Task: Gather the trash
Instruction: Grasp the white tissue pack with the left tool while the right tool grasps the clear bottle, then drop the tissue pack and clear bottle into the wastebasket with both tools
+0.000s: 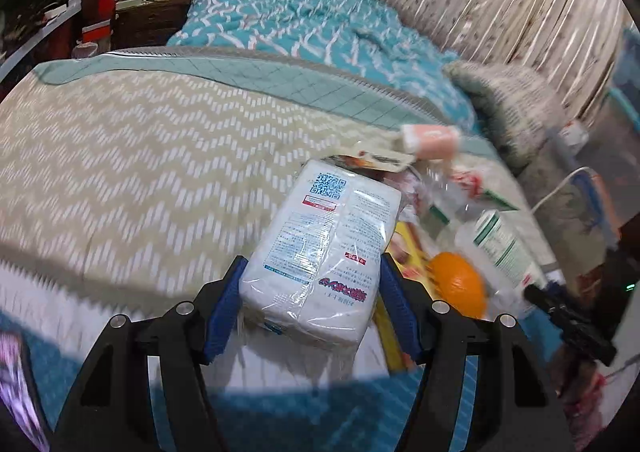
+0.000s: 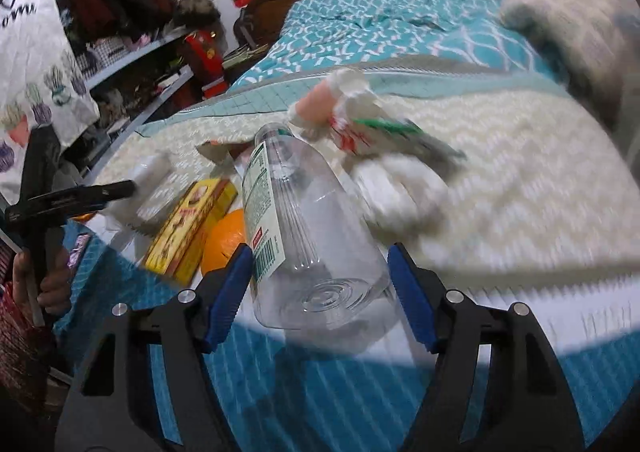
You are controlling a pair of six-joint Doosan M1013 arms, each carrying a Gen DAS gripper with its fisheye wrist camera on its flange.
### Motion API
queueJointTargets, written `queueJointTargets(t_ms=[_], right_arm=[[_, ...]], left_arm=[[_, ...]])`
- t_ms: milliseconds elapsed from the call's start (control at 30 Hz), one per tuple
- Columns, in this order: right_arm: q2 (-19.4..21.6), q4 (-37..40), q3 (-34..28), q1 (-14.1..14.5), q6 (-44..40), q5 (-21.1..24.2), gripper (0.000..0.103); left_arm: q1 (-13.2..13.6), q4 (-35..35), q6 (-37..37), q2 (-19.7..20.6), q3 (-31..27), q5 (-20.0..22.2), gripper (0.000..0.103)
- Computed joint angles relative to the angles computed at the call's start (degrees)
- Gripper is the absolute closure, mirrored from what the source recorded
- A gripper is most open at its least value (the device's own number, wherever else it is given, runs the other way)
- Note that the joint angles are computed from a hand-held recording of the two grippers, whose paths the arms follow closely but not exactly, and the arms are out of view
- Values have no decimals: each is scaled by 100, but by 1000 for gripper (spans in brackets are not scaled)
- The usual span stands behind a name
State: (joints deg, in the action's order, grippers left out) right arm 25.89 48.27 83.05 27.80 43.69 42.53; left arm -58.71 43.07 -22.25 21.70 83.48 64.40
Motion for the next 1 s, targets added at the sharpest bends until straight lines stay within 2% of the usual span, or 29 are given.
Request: queueJointTargets(t_ms=[67, 200, 267, 300, 367, 400, 433, 500, 600, 733, 833, 967, 1000], right_arm=[[-157, 16, 220, -94, 20, 28, 33], [-556, -65, 738, -251, -269, -30, 33], [-663, -109, 898, -316, -331, 127, 31], [-672, -103, 930, -347, -357, 361, 28], [-678, 26, 994, -405, -512, 613, 14], [-693, 90, 1036, -404, -571, 546, 9], [-723, 141, 1093, -393, -619, 377, 8], [-682, 278, 1043, -410, -628, 305, 7], [-532, 601, 879, -470, -597, 511, 6], [-264, 617, 522, -448, -286, 831, 5], [-233, 541, 480, -377, -336, 882, 5], [-294, 57, 556, -212, -422, 560, 6], [-305, -25, 580, -186, -441, 487, 10]], left_arm=[[-132, 149, -287, -78, 80, -250, 41], [-280, 161, -18, 42, -174, -306, 41], [-324, 155, 256, 182, -392, -414, 41], [-325, 108, 403, 236, -474, -467, 41], [-316, -61, 911, 443, -767, -603, 41], [-318, -136, 1098, 525, -879, -639, 41], [-314, -239, 1340, 629, -1025, -650, 41], [-303, -454, 1884, 879, -1350, -528, 40], [-307, -694, 2308, 1137, -1681, -330, 39], [-315, -769, 2301, 1276, -1842, 35, 36], [-308, -778, 2170, 1320, -1885, 238, 35], [-281, -949, 2296, 1404, -1969, 394, 35], [-278, -974, 2338, 1432, -2002, 425, 35]])
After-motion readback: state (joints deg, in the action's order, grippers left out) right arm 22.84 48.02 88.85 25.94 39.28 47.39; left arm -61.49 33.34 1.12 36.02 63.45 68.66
